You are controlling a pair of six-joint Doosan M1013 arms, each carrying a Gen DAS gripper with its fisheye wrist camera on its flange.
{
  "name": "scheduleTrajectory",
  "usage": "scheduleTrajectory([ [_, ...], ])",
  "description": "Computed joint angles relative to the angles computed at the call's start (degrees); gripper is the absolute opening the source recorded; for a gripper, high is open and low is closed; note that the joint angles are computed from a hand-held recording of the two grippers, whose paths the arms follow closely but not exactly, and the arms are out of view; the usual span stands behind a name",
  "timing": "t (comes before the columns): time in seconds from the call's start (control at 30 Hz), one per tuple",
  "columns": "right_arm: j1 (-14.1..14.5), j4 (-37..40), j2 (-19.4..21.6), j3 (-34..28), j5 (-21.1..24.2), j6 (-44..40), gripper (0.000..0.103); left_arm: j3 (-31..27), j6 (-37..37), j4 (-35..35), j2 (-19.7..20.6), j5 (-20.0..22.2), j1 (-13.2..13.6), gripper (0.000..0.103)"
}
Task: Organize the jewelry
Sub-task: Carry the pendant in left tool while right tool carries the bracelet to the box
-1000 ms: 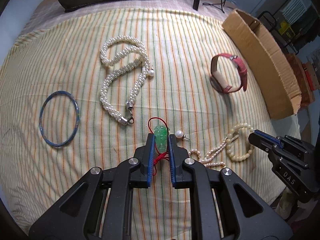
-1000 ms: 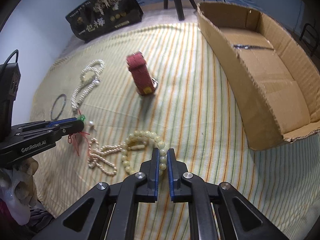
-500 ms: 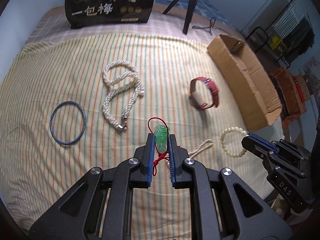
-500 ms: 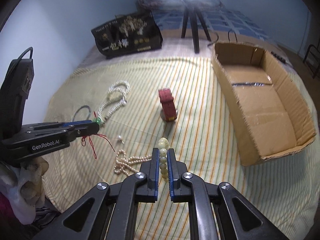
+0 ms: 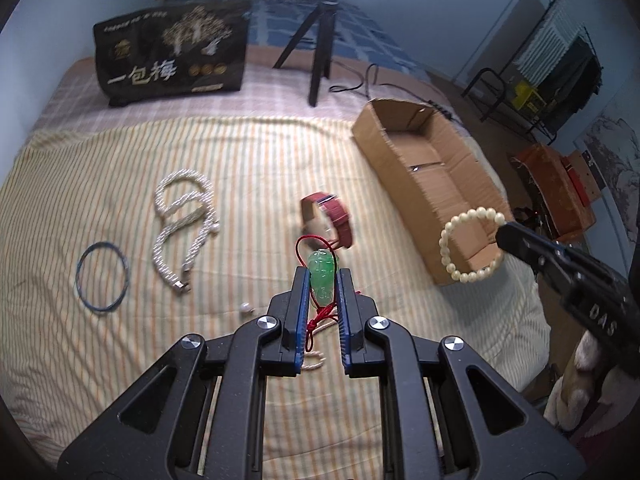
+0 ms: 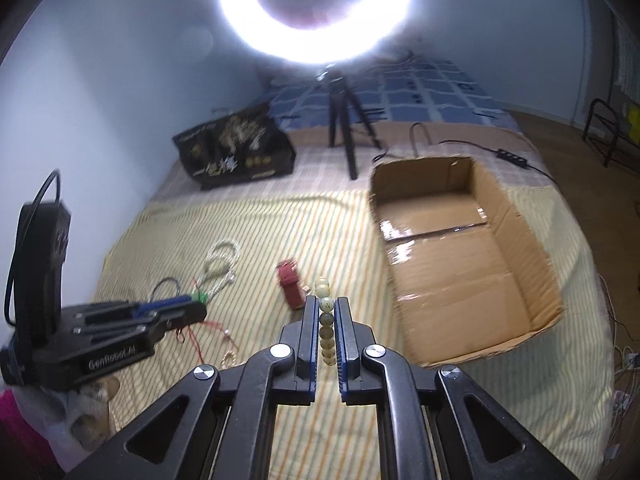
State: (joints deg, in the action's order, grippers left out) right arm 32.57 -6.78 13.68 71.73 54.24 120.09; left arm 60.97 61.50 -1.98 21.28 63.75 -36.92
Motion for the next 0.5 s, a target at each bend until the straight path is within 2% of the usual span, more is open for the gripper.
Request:
scheduleTrajectory([
  [0.5,-4.9,-4.1,0.4,-1.2,0.5,3.6,0.005,-8.5,2.0,0.0,5.0,-1.3,-3.2,0.011],
])
